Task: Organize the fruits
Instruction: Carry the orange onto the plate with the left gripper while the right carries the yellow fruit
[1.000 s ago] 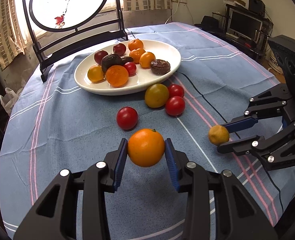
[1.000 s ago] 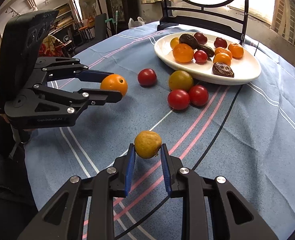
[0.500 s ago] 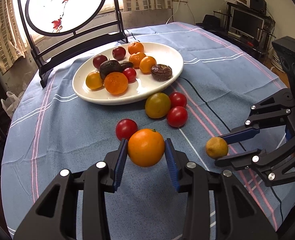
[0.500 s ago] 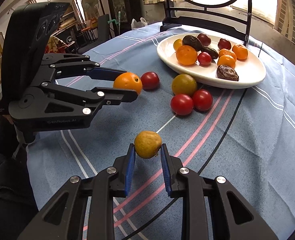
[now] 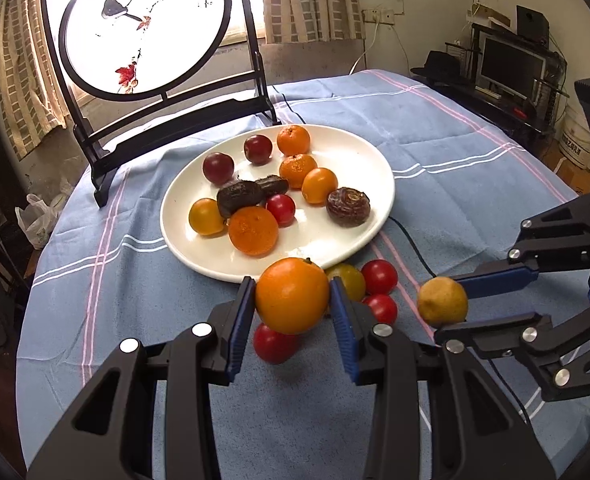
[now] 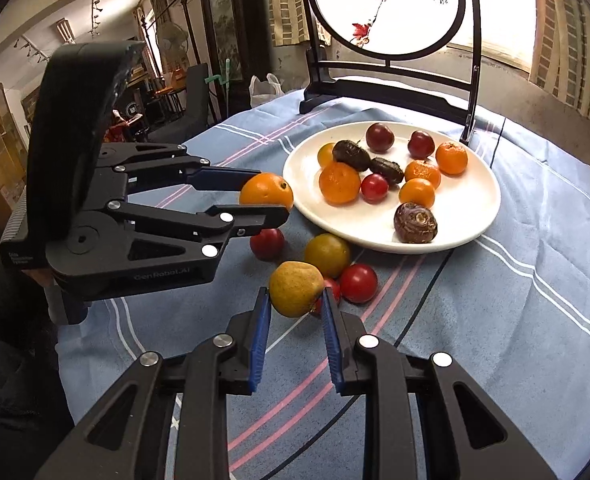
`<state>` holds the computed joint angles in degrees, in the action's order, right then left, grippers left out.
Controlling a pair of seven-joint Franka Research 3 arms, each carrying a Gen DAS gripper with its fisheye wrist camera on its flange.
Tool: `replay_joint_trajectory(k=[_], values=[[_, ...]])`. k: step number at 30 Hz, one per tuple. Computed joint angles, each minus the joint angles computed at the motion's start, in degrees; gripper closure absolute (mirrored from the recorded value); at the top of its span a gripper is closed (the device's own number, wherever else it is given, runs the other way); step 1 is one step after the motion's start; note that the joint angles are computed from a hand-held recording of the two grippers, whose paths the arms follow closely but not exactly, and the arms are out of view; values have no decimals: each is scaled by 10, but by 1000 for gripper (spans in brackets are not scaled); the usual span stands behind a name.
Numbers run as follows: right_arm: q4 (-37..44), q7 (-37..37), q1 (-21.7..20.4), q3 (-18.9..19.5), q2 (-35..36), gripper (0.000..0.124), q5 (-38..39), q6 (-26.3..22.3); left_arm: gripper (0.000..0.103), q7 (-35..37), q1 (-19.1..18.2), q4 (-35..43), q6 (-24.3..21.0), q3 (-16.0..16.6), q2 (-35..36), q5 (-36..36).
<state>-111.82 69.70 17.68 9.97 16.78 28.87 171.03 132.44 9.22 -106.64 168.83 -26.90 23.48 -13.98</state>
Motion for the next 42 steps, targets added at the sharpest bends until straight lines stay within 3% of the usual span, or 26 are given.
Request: replay_joint_trajectory(k=[8, 11, 12, 16, 25, 27, 32, 36, 40, 42], values=[[-10, -40, -10, 27, 8, 98, 42, -13, 66, 45, 40, -60, -2, -23, -25, -46], [-16, -96, -38, 67, 11, 98, 115, 12, 66, 71, 57, -74, -1, -37, -32, -82], [-14, -111, -47, 78, 14, 98, 140, 14, 66, 67, 50, -73, -7, -27, -34, -82], [-14, -87, -15, 41, 12, 98, 111, 2, 66, 45, 11, -63, -4, 15, -38, -56], [-19, -18, 12, -13, -18, 98, 27, 49, 66, -7, -32, 48, -22, 43, -4, -22], [-13, -6, 7, -17, -21, 98, 17, 58, 66, -33, -46, 78, -26, 54, 10, -3], [17, 84, 36, -81, -6, 98, -73, 61, 66, -128, -95, 165, -47, 102, 61, 74], [54, 105, 15, -76, 18, 98, -93, 66, 66, -190, -117, 220, -47, 124, 100, 127], [96, 103, -15, -52, 50, 98, -85, 67, 66, -221, -121, 274, -73, 123, 137, 155], [122, 118, -7, -68, 69, 98, -94, 55, 66, -236, -132, 296, -77, 132, 152, 174]])
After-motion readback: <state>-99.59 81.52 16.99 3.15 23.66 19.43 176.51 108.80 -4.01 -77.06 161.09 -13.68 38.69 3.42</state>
